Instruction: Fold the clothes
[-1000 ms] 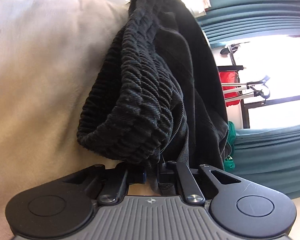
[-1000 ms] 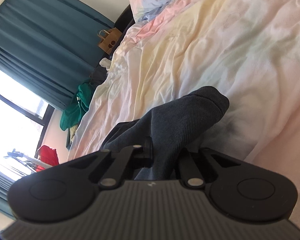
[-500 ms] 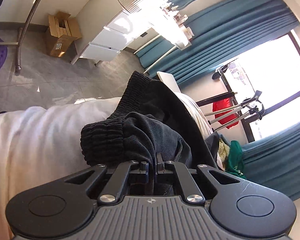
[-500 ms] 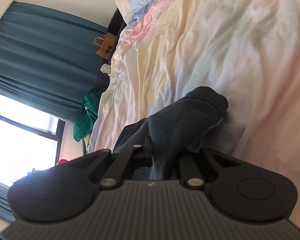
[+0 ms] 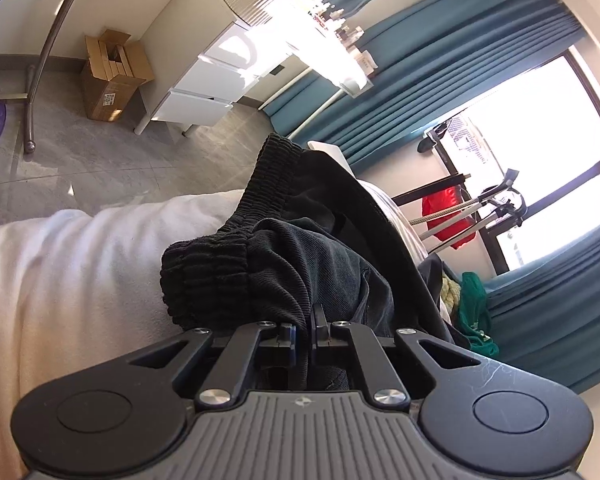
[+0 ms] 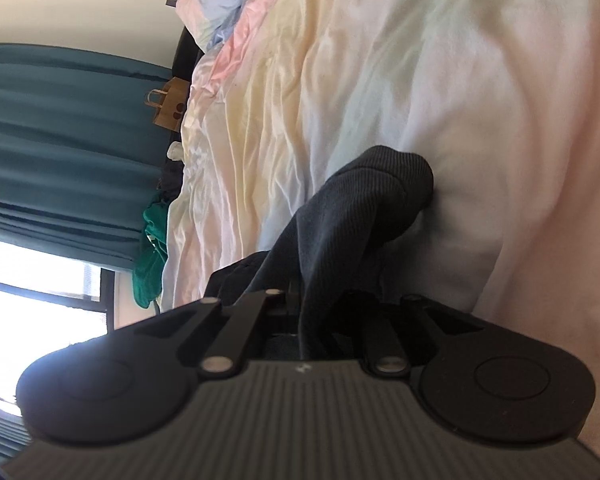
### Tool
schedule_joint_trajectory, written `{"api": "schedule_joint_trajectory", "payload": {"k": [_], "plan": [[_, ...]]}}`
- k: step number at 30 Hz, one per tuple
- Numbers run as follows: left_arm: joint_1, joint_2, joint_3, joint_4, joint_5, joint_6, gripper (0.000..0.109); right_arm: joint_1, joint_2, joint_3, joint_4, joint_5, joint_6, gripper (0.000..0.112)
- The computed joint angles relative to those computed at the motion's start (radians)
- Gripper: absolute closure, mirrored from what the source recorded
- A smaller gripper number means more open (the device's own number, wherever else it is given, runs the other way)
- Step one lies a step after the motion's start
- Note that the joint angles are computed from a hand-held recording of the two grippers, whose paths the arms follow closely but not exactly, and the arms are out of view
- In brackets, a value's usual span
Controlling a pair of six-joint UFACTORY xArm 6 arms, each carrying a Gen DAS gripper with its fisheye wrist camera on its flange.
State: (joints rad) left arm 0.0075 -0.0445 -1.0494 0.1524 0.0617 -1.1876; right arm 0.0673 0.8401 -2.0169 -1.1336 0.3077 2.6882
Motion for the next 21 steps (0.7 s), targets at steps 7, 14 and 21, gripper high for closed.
{"api": "schedule_joint_trajectory", "payload": {"k": [7,14,21], "plan": [[0.007,0.009,-0.027,0.107,0.042,-0.055,0.102,0.04,0.117,-0.316,-0.102,0.013,-0.394,0.105],[0.012,0.008,-0.031,0.14,0.037,-0.081,0.102,0.06,-0.011,-0.202,-0.338,0.066,-0.243,0.105],[0.002,0.013,-0.054,0.139,0.076,-0.028,0.101,0.054,-0.098,0.029,0.19,0.287,-0.557,0.105]]}}
